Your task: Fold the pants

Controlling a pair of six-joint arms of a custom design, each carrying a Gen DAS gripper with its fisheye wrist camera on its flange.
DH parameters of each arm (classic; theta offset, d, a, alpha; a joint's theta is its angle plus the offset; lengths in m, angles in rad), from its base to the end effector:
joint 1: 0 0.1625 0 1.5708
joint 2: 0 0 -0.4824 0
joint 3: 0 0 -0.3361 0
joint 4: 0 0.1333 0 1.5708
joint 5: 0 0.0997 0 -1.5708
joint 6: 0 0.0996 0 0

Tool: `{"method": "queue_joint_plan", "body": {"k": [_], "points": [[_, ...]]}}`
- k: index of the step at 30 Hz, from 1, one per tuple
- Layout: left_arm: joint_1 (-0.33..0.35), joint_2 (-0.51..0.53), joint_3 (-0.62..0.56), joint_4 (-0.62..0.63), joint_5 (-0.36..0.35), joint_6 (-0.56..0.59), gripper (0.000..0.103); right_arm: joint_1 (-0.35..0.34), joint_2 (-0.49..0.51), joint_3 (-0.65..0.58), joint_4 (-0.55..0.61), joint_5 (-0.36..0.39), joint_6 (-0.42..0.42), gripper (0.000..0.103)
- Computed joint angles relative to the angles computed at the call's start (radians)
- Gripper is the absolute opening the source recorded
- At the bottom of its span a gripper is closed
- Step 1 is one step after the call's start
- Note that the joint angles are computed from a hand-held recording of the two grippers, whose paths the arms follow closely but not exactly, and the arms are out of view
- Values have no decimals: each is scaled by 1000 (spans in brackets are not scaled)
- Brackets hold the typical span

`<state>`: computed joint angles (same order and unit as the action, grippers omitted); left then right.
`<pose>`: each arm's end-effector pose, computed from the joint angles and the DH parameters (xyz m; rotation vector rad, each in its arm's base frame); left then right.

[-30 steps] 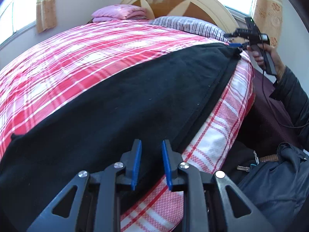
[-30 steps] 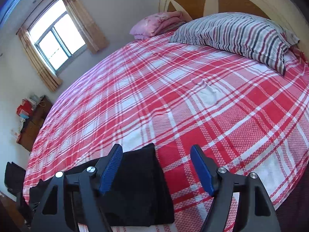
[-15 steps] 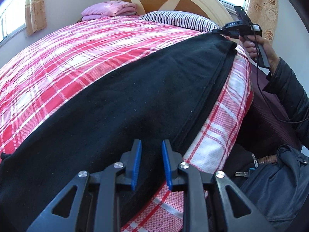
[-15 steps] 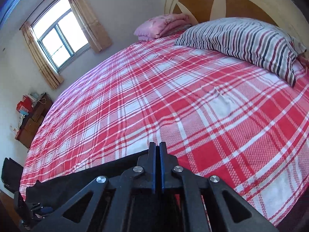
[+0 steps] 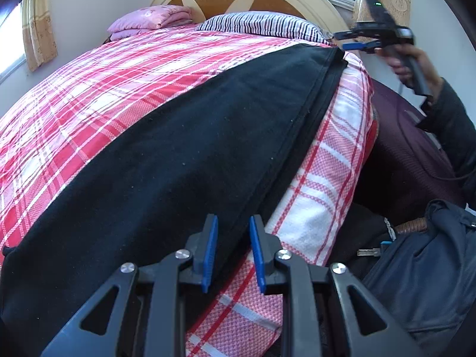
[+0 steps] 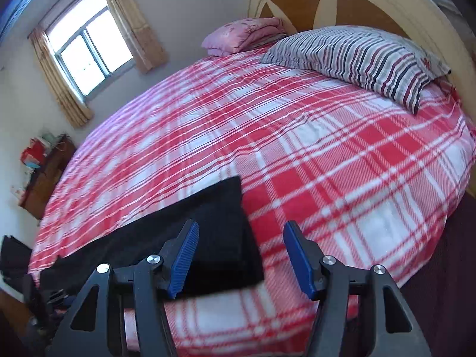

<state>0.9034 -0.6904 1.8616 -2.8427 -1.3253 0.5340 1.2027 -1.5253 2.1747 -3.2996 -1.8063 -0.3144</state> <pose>-0.2548 -0.5779 0.0740 1.6235 2.4014 -0.1696 -0.0492 -0.4334 0.4834 -0.2248 -2.2956 1.2077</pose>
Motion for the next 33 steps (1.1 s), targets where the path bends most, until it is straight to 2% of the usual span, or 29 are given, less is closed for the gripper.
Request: {"method": "queue_joint_plan", "body": {"k": [4, 6, 8, 10, 12, 14, 16, 21, 24, 28, 31, 32, 33], "points": [[0, 8, -12, 1, 3, -16, 25, -31, -12, 24, 25, 52, 7, 42], [-5, 13, -8, -8, 17, -6, 25, -47, 7, 16, 34, 68, 20, 37], [-10, 17, -1, -24, 31, 1, 25, -59, 24, 14, 39, 92, 20, 27], [-15, 20, 2, -31, 47, -3, 23, -46, 44, 20, -6, 62, -1, 18], [-21, 22, 4, -40, 61, -12, 17, -34, 56, 28, -42, 39, -21, 8], [-21, 21, 0, -33, 60, -17, 8, -23, 60, 34, -74, 26, -37, 6], [-15, 16, -10, -16, 42, -30, 6, -10, 62, 43, -117, 18, -51, 5], [8, -22, -30, 41, -57, -60, 4, 32, 50, 68, -203, 9, -104, 5], [12, -36, -34, 81, -87, -49, 4, 35, 45, 78, -218, 4, -117, 5], [20, -29, -32, 113, -102, -42, 4, -5, 45, 88, -214, 5, -98, 5], [29, -30, -33, 98, -119, -56, 4, -40, 29, 92, -205, 48, -74, 5], [25, -29, -23, 66, -99, -52, 4, -41, 24, 90, -200, 60, -74, 5], [9, -25, 2, -9, -46, -21, 4, -35, 25, 89, -201, 62, -82, 5]]}}
